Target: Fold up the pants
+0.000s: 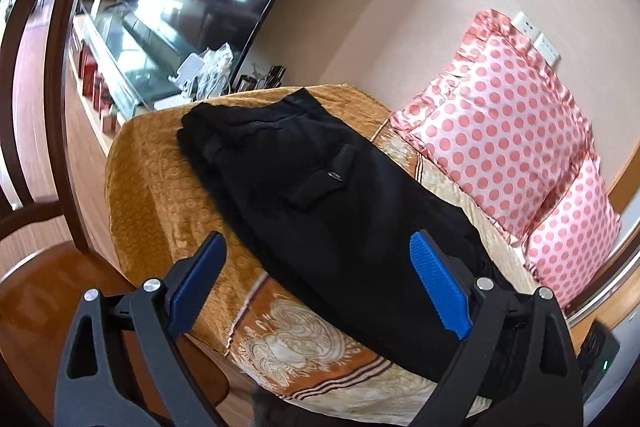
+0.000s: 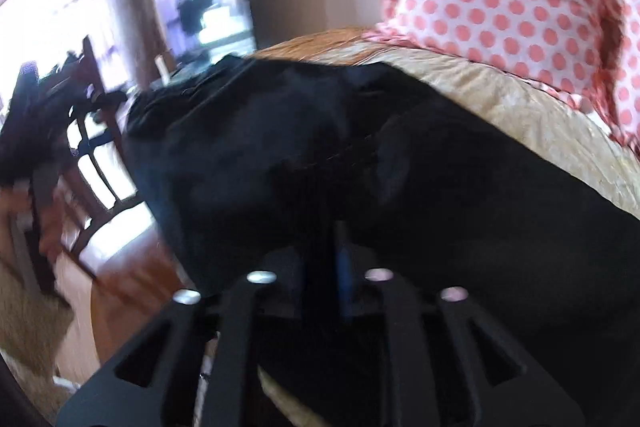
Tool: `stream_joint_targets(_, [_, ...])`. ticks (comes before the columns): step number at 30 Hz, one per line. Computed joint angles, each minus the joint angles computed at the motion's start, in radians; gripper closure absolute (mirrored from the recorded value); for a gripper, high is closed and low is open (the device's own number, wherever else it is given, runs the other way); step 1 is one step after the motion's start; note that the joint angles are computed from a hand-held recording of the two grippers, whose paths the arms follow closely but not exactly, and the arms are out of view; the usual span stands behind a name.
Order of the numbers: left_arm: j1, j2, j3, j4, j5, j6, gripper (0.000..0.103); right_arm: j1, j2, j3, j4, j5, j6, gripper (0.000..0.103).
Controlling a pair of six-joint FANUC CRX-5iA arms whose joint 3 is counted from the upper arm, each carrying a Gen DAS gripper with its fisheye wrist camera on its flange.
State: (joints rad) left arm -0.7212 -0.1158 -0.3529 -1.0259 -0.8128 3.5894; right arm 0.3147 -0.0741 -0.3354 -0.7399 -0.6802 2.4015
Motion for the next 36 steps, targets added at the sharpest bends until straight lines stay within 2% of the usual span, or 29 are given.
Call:
stream_joint_targets(1, [0.017,-0.012,-0.013,0.01,0.025,0.0,0.01,-0.045,0.002,0.02,-0.088,-0.062,0.087,0.061])
stream_joint_targets(2, [0.037,-0.024,-0.027,0.021,0.053,-0.002,0.01,-0.064,0.0,0.025,-0.132,-0.081,0.122,0.061])
stream_joint_targets(4, [0.066,-0.036,-0.043,0.038,0.092,-0.002,0.01,-0.079,-0.027,0.009,-0.17,-0.024,0.128,0.061])
stream_joint_targets(7, [0.129,-0.051,-0.068,0.091,0.165,-0.042,0.01,-0.018,-0.019,-0.013,-0.031,0.118,-0.064,0.061])
stream_joint_targets(9, [0.164,-0.057,-0.078,0.12,0.199,-0.068,0.01,0.017,0.008,-0.017,0.089,0.133,-0.198,0.062])
stream_joint_targets(10, [0.185,-0.063,-0.086,0.137,0.221,-0.078,0.011,0.019,0.018,-0.014,0.103,0.121,-0.216,0.061])
stream_joint_targets(14, [0.252,-0.09,-0.114,0.169,0.297,-0.078,0.011,0.002,0.01,-0.027,0.063,0.128,-0.156,0.06])
stream_joint_targets(20, [0.346,-0.095,-0.127,0.283,0.313,-0.186,0.011,-0.059,0.03,0.005,-0.034,0.057,-0.083,0.059])
stream_joint_targets(25, [0.346,-0.103,-0.142,0.247,0.35,-0.14,0.011,-0.064,0.03,0.008,-0.057,0.048,-0.057,0.055])
stream_joint_targets(27, [0.387,-0.119,-0.19,0.272,0.489,-0.143,0.011,-0.068,0.032,0.01,-0.068,0.046,-0.045,0.053])
stream_joint_targets(28, [0.383,-0.118,-0.192,0.253,0.506,-0.11,0.011,-0.071,0.035,0.013,-0.073,0.044,-0.041,0.053])
stream_joint_targets(31, [0.36,-0.11,-0.186,0.209,0.508,-0.038,0.011,-0.079,0.037,0.016,-0.085,0.035,-0.03,0.053])
stream_joint_targets(34, [0.351,-0.11,-0.194,0.157,0.556,0.059,0.011,-0.085,0.036,0.016,-0.095,0.031,-0.018,0.052])
stream_joint_targets(35, [0.352,-0.108,-0.193,0.152,0.561,0.068,0.012,-0.086,0.037,0.016,-0.097,0.03,-0.016,0.052])
stream_joint_targets(36, [0.368,-0.104,-0.193,0.189,0.564,0.025,0.013,-0.085,0.037,0.016,-0.096,0.031,-0.017,0.052])
